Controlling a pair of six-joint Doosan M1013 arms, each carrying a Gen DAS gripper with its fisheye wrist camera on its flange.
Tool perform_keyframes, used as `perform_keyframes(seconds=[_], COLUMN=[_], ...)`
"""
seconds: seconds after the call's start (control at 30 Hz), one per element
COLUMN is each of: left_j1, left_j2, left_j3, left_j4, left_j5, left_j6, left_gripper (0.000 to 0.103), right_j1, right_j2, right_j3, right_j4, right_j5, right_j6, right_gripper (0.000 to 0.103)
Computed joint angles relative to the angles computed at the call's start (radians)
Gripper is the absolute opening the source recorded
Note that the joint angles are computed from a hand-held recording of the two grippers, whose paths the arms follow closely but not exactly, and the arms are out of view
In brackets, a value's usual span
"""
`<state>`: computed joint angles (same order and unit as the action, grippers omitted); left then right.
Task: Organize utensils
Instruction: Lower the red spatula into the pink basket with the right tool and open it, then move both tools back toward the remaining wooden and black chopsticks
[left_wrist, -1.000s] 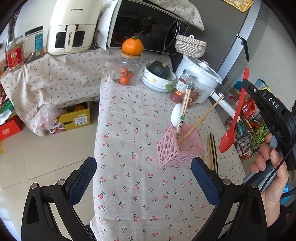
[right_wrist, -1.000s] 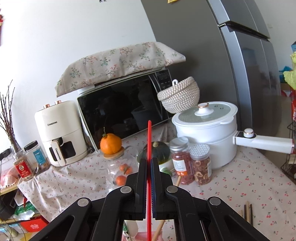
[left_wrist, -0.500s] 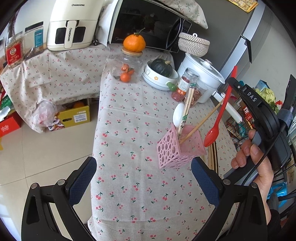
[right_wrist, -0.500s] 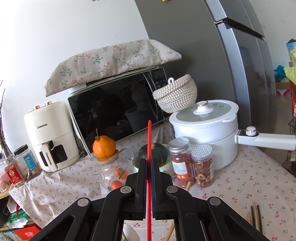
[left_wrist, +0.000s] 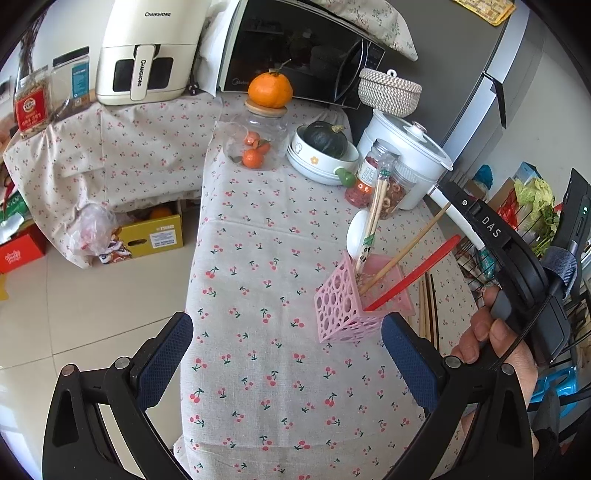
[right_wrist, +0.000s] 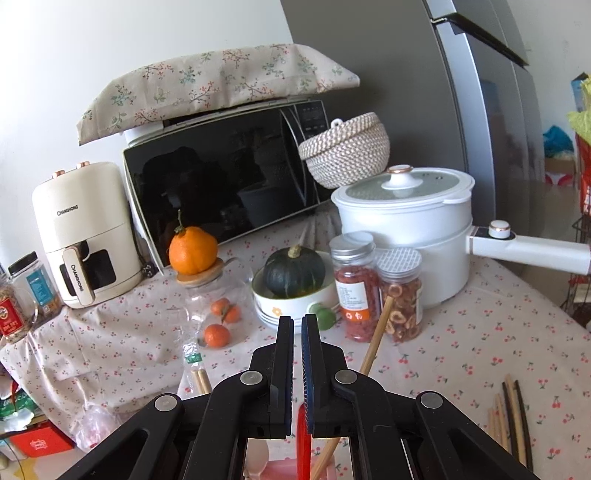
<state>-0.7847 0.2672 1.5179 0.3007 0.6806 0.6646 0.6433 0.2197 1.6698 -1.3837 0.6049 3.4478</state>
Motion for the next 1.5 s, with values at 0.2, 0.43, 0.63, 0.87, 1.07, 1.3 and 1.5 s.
perform_keyframes(seconds=[0.2,0.43,0.63,0.87,1.07,1.3,1.5], left_j1=[-0.015,-0.045,-0.079,-0.115,-0.148,-0.178,-0.189], left_j2=[-0.001,0.005,0.021,0.051,0.098,0.163,0.238], left_j3=[0.000,-0.003,-0.020,-0.050,-0.113,-0.198,-0.304], left_j4=[0.028,0.051,0.067,0.073,0.031,0.047,0.056], left_j5=[-0.021,-0.050,-0.068,-0.099,-0.045,0.087,0.255], left_j6=[0.002,0.010,0.028,0.021,0.133,0.223,0.278], left_gripper=[0.103,0.103,0.103,0.103,0.103,0.103,0.103], right_j1=[-0.024,-0.051,-0.063,-0.102,-0.154,-0.206,-0.260], right_j2=[-0.056,-0.147,-0.201,-0.254,-0.290,-0.297,-0.284], right_j3=[0.037,0.114,0.152,0.187,0.220,0.226,0.219], right_j4=[0.080,0.118,0.216,0.433,0.629,0.836,0.988], right_j5=[-0.087,-0.120,0.001,0.039,0.006,0.049,0.060], right_j6=[-0.040,-0.062,-0.164,-0.406,-0.580,-0.812,-1.004], right_gripper=[0.021,0.080,0.103,0.103,0.103,0.103,0.103])
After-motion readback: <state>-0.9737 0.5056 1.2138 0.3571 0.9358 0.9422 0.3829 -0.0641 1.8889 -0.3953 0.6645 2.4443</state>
